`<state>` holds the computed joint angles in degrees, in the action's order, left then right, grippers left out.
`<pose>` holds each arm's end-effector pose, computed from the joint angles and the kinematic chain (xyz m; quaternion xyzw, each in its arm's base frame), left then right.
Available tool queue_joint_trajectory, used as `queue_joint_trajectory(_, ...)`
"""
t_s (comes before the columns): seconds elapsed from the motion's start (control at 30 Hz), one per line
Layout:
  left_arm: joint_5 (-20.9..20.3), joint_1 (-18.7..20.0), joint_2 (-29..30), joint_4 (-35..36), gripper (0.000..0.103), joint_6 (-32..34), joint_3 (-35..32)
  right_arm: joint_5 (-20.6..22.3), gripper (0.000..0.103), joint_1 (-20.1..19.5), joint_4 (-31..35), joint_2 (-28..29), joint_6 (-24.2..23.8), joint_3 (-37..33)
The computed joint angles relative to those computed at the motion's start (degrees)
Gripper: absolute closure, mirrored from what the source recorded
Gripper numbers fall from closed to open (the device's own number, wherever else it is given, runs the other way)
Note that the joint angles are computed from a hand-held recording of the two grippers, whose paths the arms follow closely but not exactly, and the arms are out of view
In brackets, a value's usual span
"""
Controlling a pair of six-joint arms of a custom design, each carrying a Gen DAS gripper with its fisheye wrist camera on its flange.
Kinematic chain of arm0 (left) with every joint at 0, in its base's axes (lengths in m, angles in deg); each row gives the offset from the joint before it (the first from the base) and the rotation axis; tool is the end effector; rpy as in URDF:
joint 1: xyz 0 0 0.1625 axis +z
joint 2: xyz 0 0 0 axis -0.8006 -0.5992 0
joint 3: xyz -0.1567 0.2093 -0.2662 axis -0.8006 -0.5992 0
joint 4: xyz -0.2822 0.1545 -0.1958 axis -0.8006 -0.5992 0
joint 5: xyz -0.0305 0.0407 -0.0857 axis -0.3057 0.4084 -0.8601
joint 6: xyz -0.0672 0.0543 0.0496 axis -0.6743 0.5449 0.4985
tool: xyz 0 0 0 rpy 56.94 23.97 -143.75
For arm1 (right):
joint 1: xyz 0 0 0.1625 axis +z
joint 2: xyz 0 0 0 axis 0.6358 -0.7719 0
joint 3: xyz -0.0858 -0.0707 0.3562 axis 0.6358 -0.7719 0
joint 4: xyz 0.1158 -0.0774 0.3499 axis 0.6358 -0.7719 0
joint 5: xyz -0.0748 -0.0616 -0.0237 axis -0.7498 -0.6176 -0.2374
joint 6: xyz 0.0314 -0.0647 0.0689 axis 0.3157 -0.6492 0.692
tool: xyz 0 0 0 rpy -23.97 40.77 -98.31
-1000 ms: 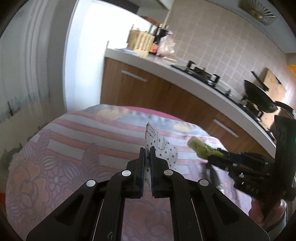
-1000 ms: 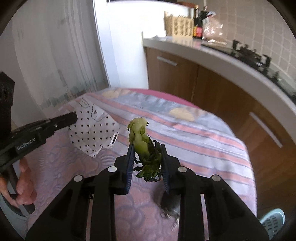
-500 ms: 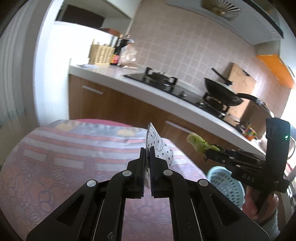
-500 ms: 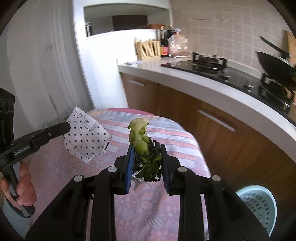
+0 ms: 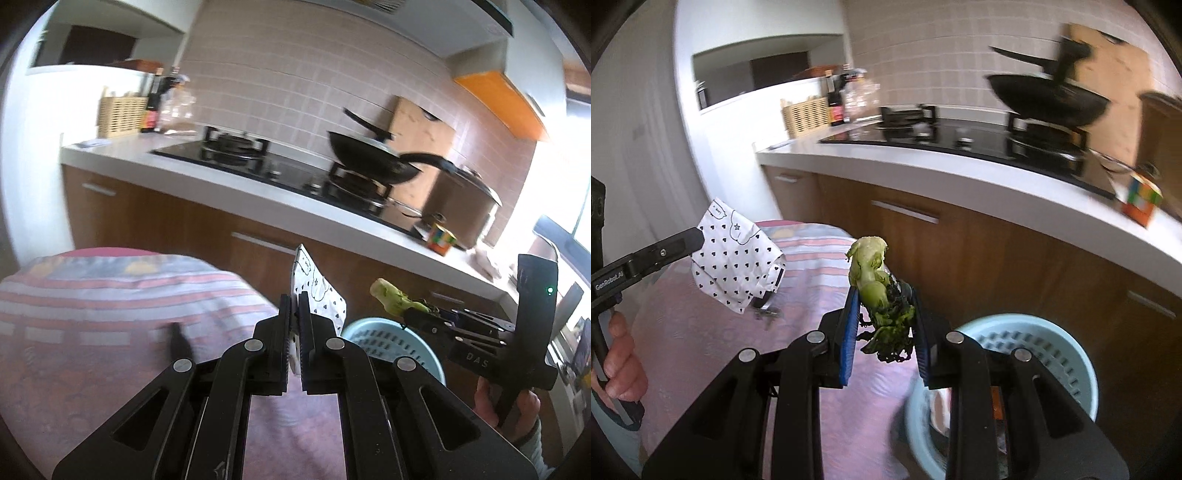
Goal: Collect trash
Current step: 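Carry the paper bag and greens over the basket and open both tools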
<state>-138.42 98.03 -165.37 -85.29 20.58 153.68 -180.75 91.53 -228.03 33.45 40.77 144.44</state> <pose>-0.0649 -0.3214 0.3458 0.2752 0.8773 -0.3802 0.1004 0.3517 -0.3091 0.0531 0.2217 -0.8566 0.3903 0.2544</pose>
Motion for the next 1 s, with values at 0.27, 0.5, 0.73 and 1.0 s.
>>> queue_joint_trajectory(0.27,-3.0,-2.9,13.4,-8.1,0.101,-1.1,1.8,-0.4,0.079,-5.9,-7.6,-5.4,3.6,11.2)
queue_joint_trajectory(0.5,-5.8,-3.1,27.9,-15.9,0.101,-1.4,1.5,1.8,0.079,-12.4,-12.8,-6.9,5.3,17.9)
queue_joint_trajectory(0.73,-5.8,-2.9,37.3,-17.3,0.060,-2.3,0.4,4.0,0.071,-17.9,-15.9,-7.3,7.4,21.6)
queue_joint_trajectory(1.0,-1.0,-4.0,33.2,-18.1,0.046,-3.6,4.3,2.6,0.053,-17.0,-20.4,-6.3,7.6,23.9)
